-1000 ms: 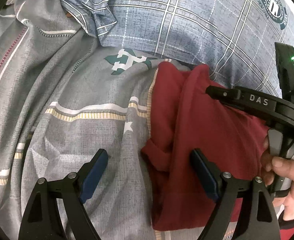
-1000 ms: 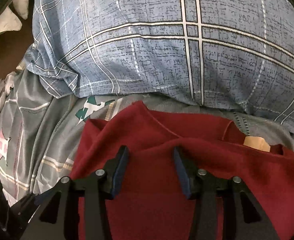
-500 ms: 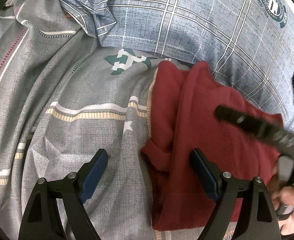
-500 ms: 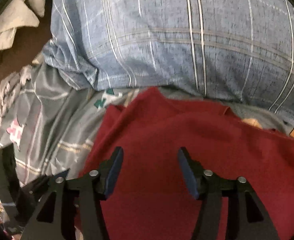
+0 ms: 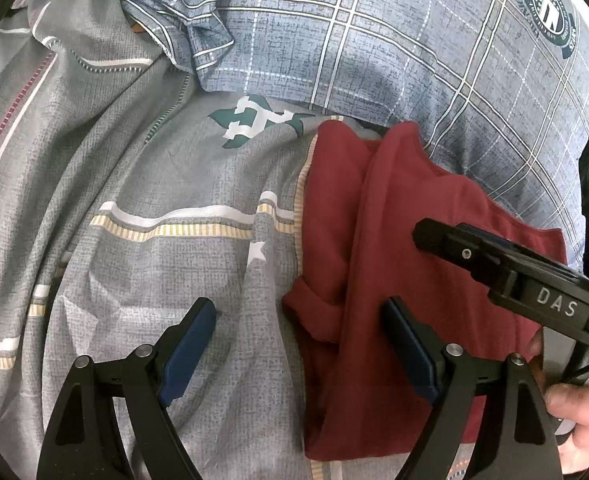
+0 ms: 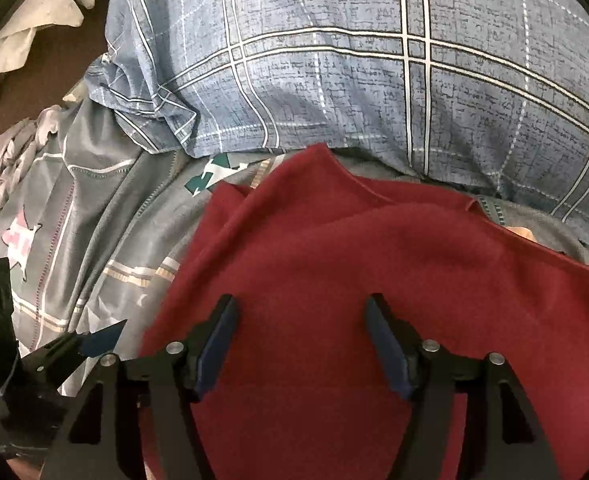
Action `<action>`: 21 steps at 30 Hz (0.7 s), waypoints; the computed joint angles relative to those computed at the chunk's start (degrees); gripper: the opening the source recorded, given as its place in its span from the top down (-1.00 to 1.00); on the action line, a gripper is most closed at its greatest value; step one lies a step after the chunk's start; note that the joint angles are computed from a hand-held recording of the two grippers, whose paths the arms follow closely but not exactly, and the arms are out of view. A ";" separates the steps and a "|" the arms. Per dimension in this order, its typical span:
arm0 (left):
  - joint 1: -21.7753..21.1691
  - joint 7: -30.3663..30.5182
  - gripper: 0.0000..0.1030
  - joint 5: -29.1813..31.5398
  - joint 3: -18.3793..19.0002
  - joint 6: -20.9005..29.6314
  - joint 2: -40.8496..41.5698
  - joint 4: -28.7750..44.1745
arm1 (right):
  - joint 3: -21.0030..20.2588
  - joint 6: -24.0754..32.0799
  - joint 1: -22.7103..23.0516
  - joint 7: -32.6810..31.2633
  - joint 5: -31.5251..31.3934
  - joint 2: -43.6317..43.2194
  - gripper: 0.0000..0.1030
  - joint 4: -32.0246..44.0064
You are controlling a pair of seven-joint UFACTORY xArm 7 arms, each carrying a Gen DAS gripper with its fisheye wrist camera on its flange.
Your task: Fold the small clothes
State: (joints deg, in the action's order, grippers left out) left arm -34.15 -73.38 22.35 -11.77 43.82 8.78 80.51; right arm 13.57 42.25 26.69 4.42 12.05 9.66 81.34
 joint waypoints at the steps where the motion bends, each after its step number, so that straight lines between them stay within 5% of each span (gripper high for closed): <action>1: -0.03 -0.05 -0.66 0.05 0.00 0.05 0.03 0.03 | 0.13 -0.21 -0.20 -0.65 0.83 -0.10 -0.45 -0.20; 14: 0.06 -0.07 -0.66 -0.39 0.02 -0.06 0.04 0.02 | 0.60 2.13 0.57 -2.80 1.89 2.05 -0.96 2.62; 21: 0.79 -1.11 -0.66 -0.88 0.03 -1.25 -1.26 -1.58 | 1.26 0.04 -2.12 -4.53 13.27 1.50 -0.99 1.14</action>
